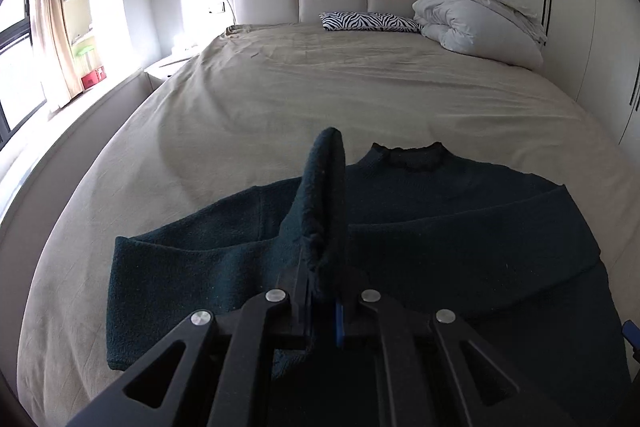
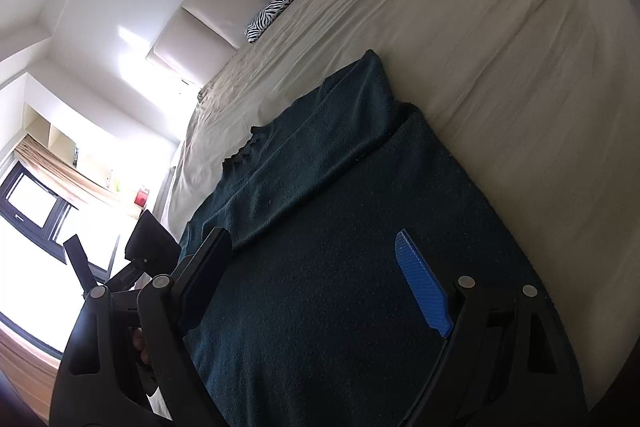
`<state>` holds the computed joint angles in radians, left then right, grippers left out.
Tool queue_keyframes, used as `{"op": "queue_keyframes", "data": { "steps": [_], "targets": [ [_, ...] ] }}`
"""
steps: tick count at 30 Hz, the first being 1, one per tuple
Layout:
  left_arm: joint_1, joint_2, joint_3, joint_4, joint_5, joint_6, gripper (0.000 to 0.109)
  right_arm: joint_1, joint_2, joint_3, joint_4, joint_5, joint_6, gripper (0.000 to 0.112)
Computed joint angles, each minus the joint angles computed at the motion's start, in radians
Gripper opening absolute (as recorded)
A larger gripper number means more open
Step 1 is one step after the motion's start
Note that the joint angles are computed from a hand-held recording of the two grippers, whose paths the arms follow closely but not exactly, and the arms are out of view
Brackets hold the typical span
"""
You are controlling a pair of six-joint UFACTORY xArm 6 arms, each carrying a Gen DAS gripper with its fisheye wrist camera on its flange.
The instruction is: Fold small clothes
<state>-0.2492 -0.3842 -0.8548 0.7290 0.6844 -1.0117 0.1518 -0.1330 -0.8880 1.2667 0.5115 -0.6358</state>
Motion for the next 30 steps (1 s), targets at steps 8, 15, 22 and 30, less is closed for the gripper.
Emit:
{"op": "queue_keyframes", "data": {
  "steps": [8, 15, 22, 30],
  "targets": [
    [-0.118, 0.207, -0.122, -0.019, -0.011, 0.006, 0.01, -0.045, 0.055, -0.025, 0.018, 0.016, -0.019, 0.084],
    [-0.132, 0.224, -0.077, -0.072, -0.142, 0.038, 0.06, -0.023, 0.147, -0.129, -0.091, 0.021, 0.036, 0.084],
    [-0.071, 0.0, 0.11, -0.13, -0.255, 0.02, 0.074, 0.038, 0.278, -0.319, -0.196, 0.087, 0.091, 0.084],
    [0.126, -0.31, 0.359, -0.335, -0.284, 0.157, 0.074, 0.12, 0.595, -0.786, -0.318, 0.338, 0.229, 0.084]
  ]
}}
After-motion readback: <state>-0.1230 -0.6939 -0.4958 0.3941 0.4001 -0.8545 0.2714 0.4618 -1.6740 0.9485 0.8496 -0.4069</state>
